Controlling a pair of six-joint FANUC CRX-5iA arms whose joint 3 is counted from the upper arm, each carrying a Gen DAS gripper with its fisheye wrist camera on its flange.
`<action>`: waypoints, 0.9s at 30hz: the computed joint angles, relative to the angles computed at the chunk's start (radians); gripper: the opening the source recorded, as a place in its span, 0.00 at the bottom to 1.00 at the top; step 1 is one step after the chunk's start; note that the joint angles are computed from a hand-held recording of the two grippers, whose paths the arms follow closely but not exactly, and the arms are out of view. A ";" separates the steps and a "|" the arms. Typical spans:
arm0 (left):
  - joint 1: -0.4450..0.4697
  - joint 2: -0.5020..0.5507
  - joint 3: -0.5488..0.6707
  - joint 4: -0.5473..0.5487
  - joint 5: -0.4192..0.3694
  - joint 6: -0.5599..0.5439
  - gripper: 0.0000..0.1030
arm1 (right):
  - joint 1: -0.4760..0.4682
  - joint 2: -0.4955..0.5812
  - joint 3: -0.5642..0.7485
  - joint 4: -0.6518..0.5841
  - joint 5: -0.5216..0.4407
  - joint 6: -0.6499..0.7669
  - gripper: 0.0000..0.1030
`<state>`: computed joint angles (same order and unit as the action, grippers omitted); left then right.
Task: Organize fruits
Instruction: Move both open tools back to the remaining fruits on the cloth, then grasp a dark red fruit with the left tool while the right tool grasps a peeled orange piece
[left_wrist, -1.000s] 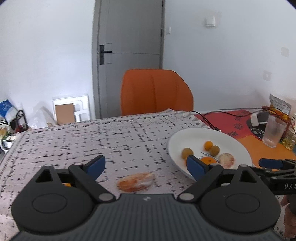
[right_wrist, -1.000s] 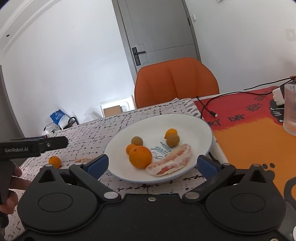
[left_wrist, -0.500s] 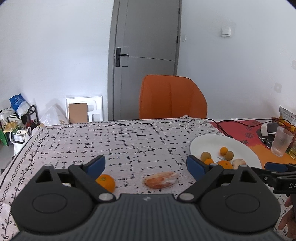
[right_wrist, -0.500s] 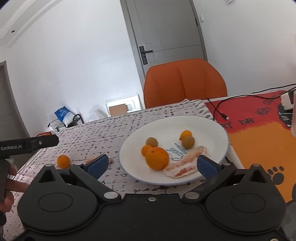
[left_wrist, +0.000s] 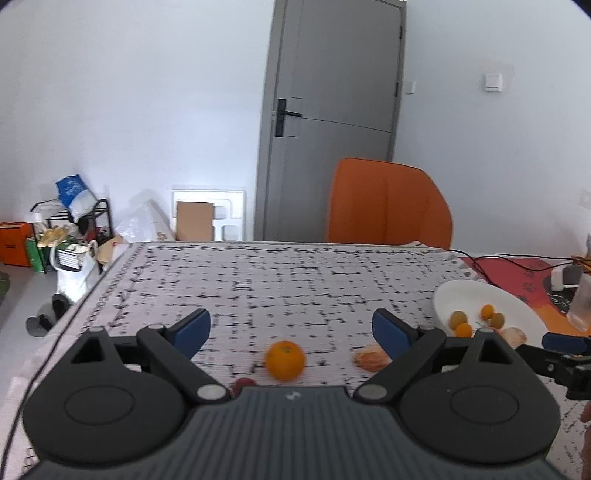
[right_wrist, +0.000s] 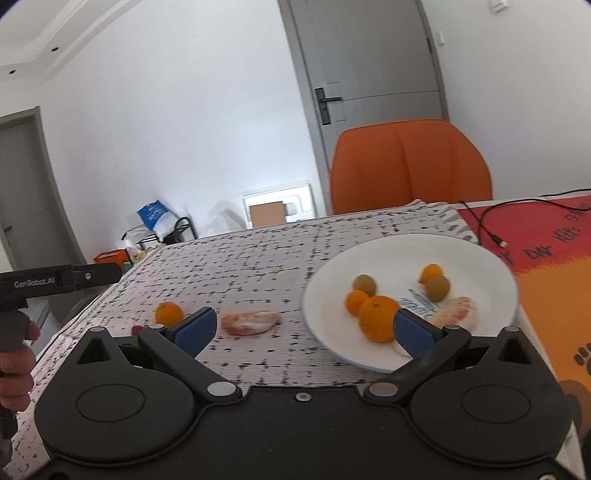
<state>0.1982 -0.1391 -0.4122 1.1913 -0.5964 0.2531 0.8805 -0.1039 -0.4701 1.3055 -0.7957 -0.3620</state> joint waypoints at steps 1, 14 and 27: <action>0.004 -0.001 -0.002 -0.001 0.008 0.002 0.91 | 0.002 0.006 0.007 -0.001 0.001 0.006 1.00; 0.058 0.028 0.007 -0.034 -0.015 0.049 0.89 | 0.001 0.062 0.064 -0.024 0.054 0.069 1.00; 0.079 0.079 0.023 -0.081 -0.058 0.093 0.71 | -0.003 0.133 0.135 -0.094 0.092 0.147 1.00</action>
